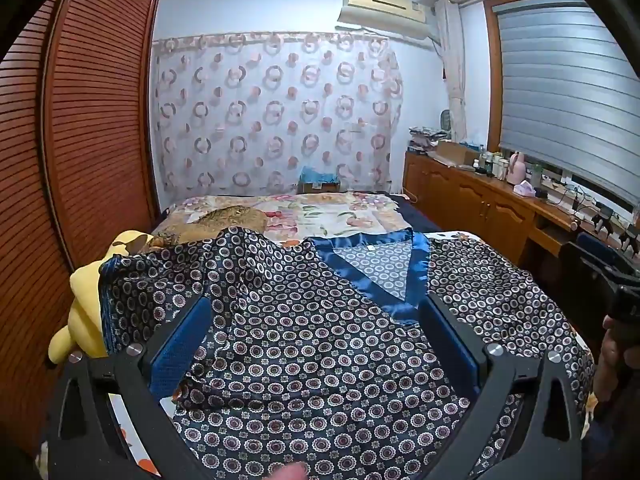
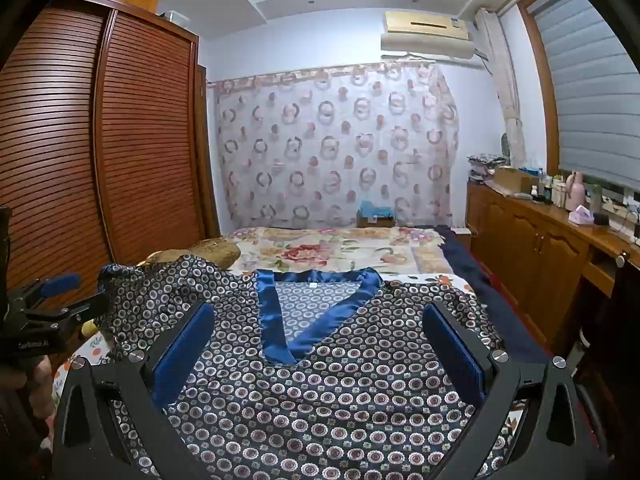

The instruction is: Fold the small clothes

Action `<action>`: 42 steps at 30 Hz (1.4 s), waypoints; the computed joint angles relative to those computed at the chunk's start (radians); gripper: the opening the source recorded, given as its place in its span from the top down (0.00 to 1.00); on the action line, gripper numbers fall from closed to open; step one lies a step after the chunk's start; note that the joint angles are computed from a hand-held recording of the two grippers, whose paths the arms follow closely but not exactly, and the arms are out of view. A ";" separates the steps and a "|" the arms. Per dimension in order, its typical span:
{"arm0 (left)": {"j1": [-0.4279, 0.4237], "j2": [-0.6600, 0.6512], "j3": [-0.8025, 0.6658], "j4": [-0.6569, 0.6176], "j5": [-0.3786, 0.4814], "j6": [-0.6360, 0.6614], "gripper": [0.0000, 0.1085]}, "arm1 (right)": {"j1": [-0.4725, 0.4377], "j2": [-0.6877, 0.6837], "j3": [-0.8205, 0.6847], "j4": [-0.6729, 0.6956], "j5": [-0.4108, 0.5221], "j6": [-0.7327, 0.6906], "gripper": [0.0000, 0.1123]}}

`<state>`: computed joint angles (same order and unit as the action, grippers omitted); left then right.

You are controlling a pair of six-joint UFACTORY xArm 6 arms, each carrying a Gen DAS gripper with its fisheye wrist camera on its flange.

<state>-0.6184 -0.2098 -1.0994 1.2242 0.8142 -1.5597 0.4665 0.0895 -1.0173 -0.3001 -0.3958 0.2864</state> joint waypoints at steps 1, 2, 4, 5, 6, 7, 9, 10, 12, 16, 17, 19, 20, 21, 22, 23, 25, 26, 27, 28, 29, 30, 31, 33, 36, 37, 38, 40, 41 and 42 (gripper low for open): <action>-0.001 -0.001 0.001 0.007 0.001 -0.017 0.05 | 0.000 -0.001 -0.001 -0.003 0.003 0.003 0.08; -0.003 0.000 0.000 0.008 0.008 -0.017 0.05 | 0.000 0.000 0.000 -0.002 0.001 0.003 0.08; -0.002 -0.001 0.001 0.007 0.001 -0.017 0.05 | 0.001 -0.001 0.000 0.005 0.001 -0.003 0.08; -0.004 -0.001 0.001 0.008 0.005 -0.016 0.05 | 0.002 -0.001 0.001 0.008 0.001 -0.005 0.08; 0.000 -0.002 0.002 0.003 -0.004 -0.019 0.05 | 0.002 -0.001 0.001 0.008 0.001 -0.005 0.08; -0.003 -0.001 0.002 0.005 0.002 -0.020 0.05 | 0.002 -0.001 0.001 0.013 0.000 -0.008 0.08; -0.009 -0.001 0.002 0.008 0.009 -0.022 0.05 | 0.003 -0.001 0.001 0.012 -0.002 -0.008 0.08; -0.011 0.000 0.000 0.008 0.014 -0.019 0.05 | 0.004 -0.001 0.001 0.016 -0.001 -0.010 0.08; -0.008 -0.001 0.002 0.007 0.012 -0.016 0.05 | 0.000 -0.002 0.004 0.006 -0.005 -0.002 0.08; -0.006 0.003 -0.006 0.002 0.013 -0.004 0.05 | 0.001 -0.001 0.003 0.007 -0.005 -0.002 0.08; -0.008 0.003 -0.008 0.001 0.017 -0.003 0.05 | 0.003 -0.002 0.006 0.013 -0.006 -0.007 0.08; -0.010 0.004 -0.011 -0.001 0.019 0.000 0.05 | 0.004 -0.002 0.007 0.017 -0.007 -0.012 0.08; -0.010 0.004 -0.010 0.000 0.019 0.000 0.05 | 0.005 -0.003 0.008 0.020 -0.007 -0.014 0.08; -0.011 0.004 -0.012 -0.001 0.021 0.001 0.05 | 0.004 -0.004 0.010 0.019 -0.008 -0.013 0.08; -0.009 0.003 -0.011 -0.001 0.018 0.001 0.05 | 0.005 -0.006 0.013 0.023 -0.009 -0.018 0.08; -0.009 0.002 -0.010 -0.001 0.018 0.001 0.05 | 0.009 -0.005 0.014 0.035 -0.010 -0.030 0.08; -0.012 0.001 -0.011 0.000 0.023 0.003 0.05 | 0.010 -0.005 0.015 0.038 -0.010 -0.032 0.08; -0.011 0.002 -0.011 0.001 0.022 0.002 0.05 | 0.010 -0.005 0.014 0.036 -0.009 -0.031 0.08; -0.011 0.001 -0.012 0.000 0.021 0.003 0.05 | 0.010 -0.005 0.014 0.037 -0.008 -0.032 0.08; -0.011 -0.002 -0.012 -0.001 0.022 0.005 0.05 | 0.011 -0.003 0.011 0.038 -0.006 -0.032 0.08; -0.012 -0.004 -0.012 -0.001 0.024 0.006 0.05 | 0.012 -0.002 0.007 0.037 -0.002 -0.031 0.08; -0.012 -0.006 -0.013 -0.002 0.025 0.008 0.05 | 0.013 -0.001 0.004 0.038 0.000 -0.031 0.08; -0.012 -0.007 -0.011 -0.001 0.026 0.008 0.05 | 0.014 -0.001 0.004 0.039 0.001 -0.032 0.08; -0.012 -0.007 -0.011 -0.001 0.025 0.008 0.05 | 0.014 -0.001 0.005 0.041 0.001 -0.034 0.08; -0.013 -0.009 -0.013 -0.002 0.028 0.012 0.05 | 0.014 0.000 0.004 0.041 0.000 -0.034 0.08; -0.015 -0.008 -0.012 0.000 0.029 0.009 0.05 | 0.016 0.000 0.005 0.047 0.000 -0.039 0.08; -0.016 -0.008 -0.013 -0.001 0.032 0.011 0.05 | 0.014 0.000 0.004 0.040 0.000 -0.033 0.08; -0.016 -0.009 -0.011 0.001 0.031 0.009 0.05 | 0.014 -0.001 0.005 0.040 0.000 -0.032 0.08; -0.015 -0.009 -0.011 0.001 0.030 0.009 0.05 | 0.016 -0.001 0.007 0.045 -0.002 -0.037 0.08; -0.015 -0.011 -0.011 0.000 0.031 0.012 0.05 | 0.018 -0.002 0.007 0.050 -0.002 -0.041 0.08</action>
